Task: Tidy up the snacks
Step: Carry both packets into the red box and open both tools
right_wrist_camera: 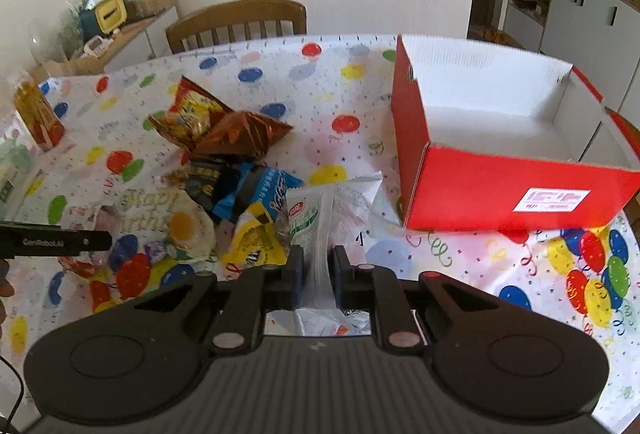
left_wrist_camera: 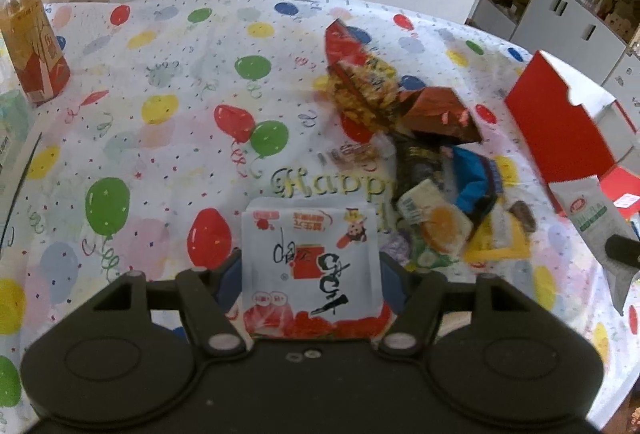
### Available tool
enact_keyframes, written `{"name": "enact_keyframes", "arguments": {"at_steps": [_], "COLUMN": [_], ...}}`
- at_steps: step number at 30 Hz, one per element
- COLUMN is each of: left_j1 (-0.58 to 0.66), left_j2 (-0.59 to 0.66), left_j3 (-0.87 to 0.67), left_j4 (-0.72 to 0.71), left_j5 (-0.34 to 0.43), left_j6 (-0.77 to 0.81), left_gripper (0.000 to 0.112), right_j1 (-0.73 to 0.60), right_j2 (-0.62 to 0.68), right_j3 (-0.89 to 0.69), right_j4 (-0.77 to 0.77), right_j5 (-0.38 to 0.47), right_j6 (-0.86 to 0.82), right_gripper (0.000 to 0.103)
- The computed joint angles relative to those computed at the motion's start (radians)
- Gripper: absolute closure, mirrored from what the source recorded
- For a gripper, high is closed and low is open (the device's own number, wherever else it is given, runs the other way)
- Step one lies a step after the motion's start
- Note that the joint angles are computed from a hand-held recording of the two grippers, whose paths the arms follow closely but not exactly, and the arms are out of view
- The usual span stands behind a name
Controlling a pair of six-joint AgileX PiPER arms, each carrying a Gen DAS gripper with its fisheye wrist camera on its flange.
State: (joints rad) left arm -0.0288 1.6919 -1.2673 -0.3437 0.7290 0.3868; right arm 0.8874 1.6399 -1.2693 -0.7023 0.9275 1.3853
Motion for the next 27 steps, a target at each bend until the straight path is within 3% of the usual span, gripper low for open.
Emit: {"name": "enact_keyframes", "arguments": {"at_steps": [7, 13, 21, 27], "left_j1": [-0.077, -0.211, -0.428, -0.566], "left_j2": [-0.052, -0.054, 0.063, 0.224], "left_j3": [-0.064, -0.169, -0.404, -0.663], "left_j4": [0.035, 0.110, 0.263, 0.370], "left_j5": [0.065, 0.093, 0.129, 0.209], "left_j6": [-0.086, -0.244, -0.486, -0.632], "left_gripper": [0.046, 0.046, 0.046, 0.046], "right_j1": [-0.013, -0.110, -0.369, -0.593], "right_j2": [-0.098, -0.191, -0.263, -0.271], "right_j3": [0.015, 0.053, 0.108, 0.128], "right_j4": [-0.011, 0.002, 0.118, 0.303], "right_j5": [0.018, -0.039, -0.189, -0.295], "right_j6": [-0.044, -0.146, -0.410, -0.704], "right_gripper": [0.089, 0.089, 0.089, 0.089]}}
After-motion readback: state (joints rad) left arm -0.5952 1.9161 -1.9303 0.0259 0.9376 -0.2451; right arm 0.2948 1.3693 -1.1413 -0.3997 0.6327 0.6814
